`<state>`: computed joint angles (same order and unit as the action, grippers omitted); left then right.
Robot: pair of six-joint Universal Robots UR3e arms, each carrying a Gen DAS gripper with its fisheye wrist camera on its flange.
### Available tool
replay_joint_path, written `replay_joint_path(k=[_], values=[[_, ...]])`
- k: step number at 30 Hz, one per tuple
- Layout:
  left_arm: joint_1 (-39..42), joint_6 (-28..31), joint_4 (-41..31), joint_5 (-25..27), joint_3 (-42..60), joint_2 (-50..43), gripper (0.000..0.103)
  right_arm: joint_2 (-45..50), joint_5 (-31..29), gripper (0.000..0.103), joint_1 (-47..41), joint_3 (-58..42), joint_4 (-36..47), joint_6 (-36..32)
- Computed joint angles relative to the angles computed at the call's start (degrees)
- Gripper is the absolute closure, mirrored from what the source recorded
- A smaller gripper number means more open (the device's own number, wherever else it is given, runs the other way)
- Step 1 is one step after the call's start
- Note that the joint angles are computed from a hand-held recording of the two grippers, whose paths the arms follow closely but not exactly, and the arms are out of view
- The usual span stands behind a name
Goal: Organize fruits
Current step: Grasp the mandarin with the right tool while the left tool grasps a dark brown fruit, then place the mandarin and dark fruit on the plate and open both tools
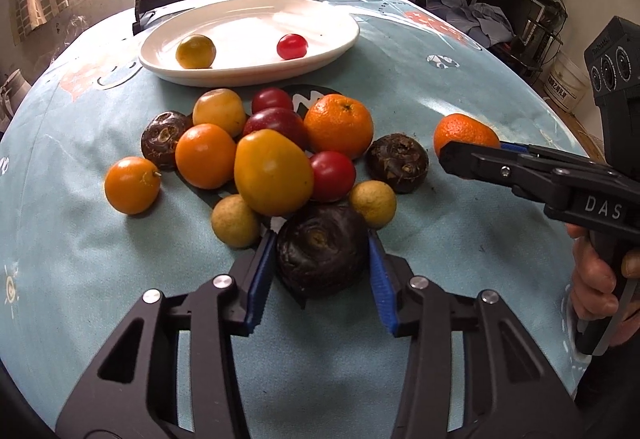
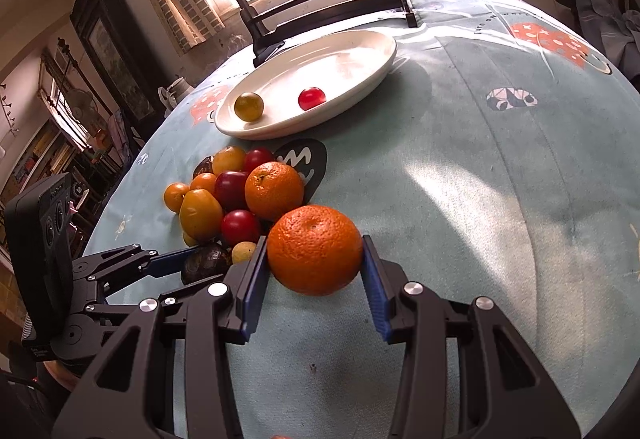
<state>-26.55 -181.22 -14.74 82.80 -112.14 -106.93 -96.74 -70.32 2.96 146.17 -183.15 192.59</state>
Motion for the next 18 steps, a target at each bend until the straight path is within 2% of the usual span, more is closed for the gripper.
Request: replay_joint_path(k=[6, 10, 13, 18], values=[[5.02, 0.91, 0.37, -5.61, -7.29, 7.7, 0.058, 0.69, 3.13, 0.058, -1.16, -0.45, 1.01, -1.1], [10.63, 1.44, -1.5, -9.42, -5.94, 11.13, 0.058, 2.07, 5.0, 0.058, -1.08, -5.29, 2.86, -1.73], [12.85, 0.7, -3.27, -10.48, 1.94, 7.29, 0.058, 6.8, 0.68, 0.058, 0.93, -12.12, 0.58, -0.35], [10.64, -0.73, -9.7, -6.84, 26.1, -8.59, 0.058, 19.13, -4.23, 0.058, 1.7, -26.13, -2.09, 2.15]])
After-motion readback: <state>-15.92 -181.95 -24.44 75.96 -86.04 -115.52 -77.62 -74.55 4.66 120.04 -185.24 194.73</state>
